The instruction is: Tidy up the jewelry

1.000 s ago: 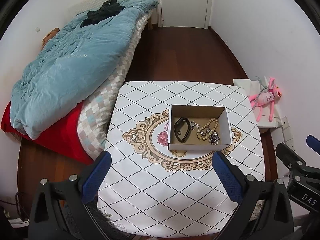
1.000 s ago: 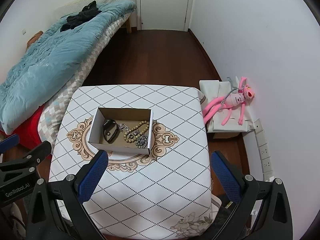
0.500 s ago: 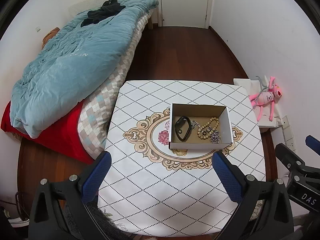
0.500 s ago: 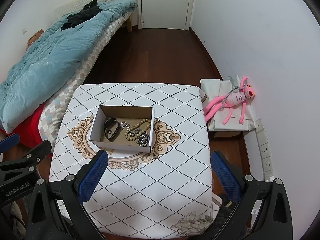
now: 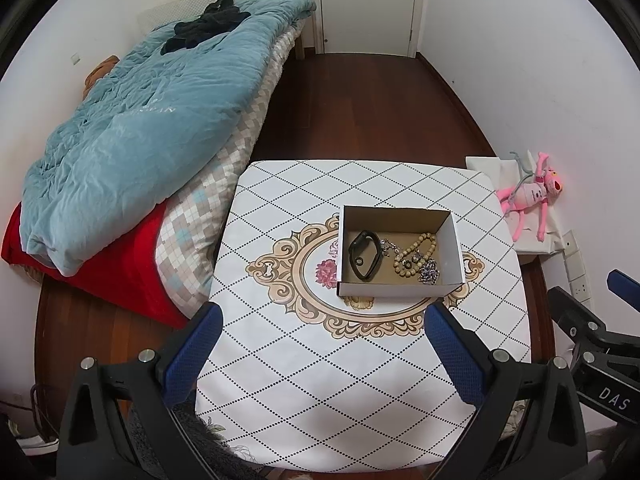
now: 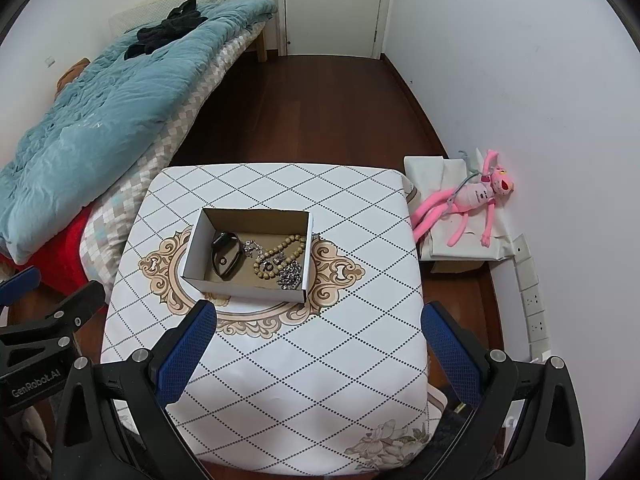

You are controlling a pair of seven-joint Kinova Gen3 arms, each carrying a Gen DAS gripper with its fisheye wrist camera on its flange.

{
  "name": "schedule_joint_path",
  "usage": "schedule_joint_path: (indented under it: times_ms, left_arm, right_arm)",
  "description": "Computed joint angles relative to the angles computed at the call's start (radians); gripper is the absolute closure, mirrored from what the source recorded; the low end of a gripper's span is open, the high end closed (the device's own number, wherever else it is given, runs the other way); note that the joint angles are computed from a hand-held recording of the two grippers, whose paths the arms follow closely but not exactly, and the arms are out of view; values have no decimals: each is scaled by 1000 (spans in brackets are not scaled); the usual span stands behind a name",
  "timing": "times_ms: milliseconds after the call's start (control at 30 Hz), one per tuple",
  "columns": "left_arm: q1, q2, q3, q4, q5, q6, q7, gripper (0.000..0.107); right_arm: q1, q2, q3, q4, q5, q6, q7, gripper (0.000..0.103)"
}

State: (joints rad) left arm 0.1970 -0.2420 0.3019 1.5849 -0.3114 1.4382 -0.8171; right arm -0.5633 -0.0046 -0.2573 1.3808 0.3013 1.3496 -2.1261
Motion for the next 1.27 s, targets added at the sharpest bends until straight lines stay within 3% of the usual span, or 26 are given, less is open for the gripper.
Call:
schedule_joint_path:
  times_ms: [1267]
  left_arm:
    - [7,4,11,-16,-3,24,23,5]
  right_arm:
    - [6,0,3,-3,-4,7,9,0]
